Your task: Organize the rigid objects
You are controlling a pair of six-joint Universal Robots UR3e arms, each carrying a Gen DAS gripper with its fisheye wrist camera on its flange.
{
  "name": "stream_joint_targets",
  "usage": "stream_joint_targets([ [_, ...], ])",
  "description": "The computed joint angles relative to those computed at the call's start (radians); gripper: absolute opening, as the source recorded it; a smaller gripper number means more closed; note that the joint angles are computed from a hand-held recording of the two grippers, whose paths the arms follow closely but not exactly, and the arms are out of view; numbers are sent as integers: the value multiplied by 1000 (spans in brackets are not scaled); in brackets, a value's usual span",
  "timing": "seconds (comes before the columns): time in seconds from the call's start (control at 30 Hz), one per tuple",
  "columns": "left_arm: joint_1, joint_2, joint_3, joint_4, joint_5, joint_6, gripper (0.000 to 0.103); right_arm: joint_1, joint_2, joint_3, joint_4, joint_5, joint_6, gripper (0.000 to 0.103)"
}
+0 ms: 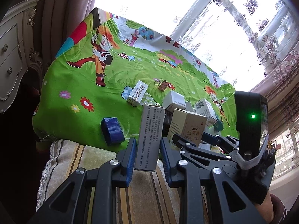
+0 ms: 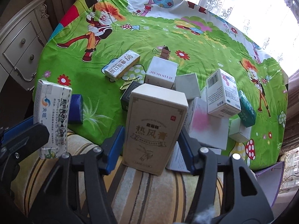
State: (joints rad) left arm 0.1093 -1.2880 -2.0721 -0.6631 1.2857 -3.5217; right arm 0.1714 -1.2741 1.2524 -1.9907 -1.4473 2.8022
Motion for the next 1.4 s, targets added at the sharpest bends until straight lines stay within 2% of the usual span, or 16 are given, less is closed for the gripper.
stream_joint_targets([
  [0.3, -97, -38, 67, 15, 20, -19, 27, -166, -205, 158, -21, 183, -62, 58],
  [0.43, -193, -108, 158, 13, 42, -29, 27, -293, -315, 235, -4, 249, -110, 58],
  [0.57, -297, -211, 271, 21, 20, -41, 27, -467, -405, 285, 65, 322, -184, 58],
  [0.77, -461, -420, 506, -18, -40, -40, 28, -751, -507, 336, 170, 399, -306, 58],
  [0.93, -570, -608, 754, -111, -72, -33, 27, -972, -535, 358, 237, 437, -399, 58],
  [1.1, -655, -786, 1024, -217, -91, -16, 27, -1124, -512, 374, 211, 435, -413, 58],
  [1.3, -709, -976, 1322, -314, -145, 0, 28, -1242, -443, 330, 173, 440, -362, 58],
  [1.37, -722, -1034, 1420, -358, -167, 20, 33, -1264, -437, 335, 127, 420, -330, 58],
  [1.4, -729, -1056, 1461, -383, -165, 25, 45, -1270, -436, 342, 94, 408, -314, 59],
])
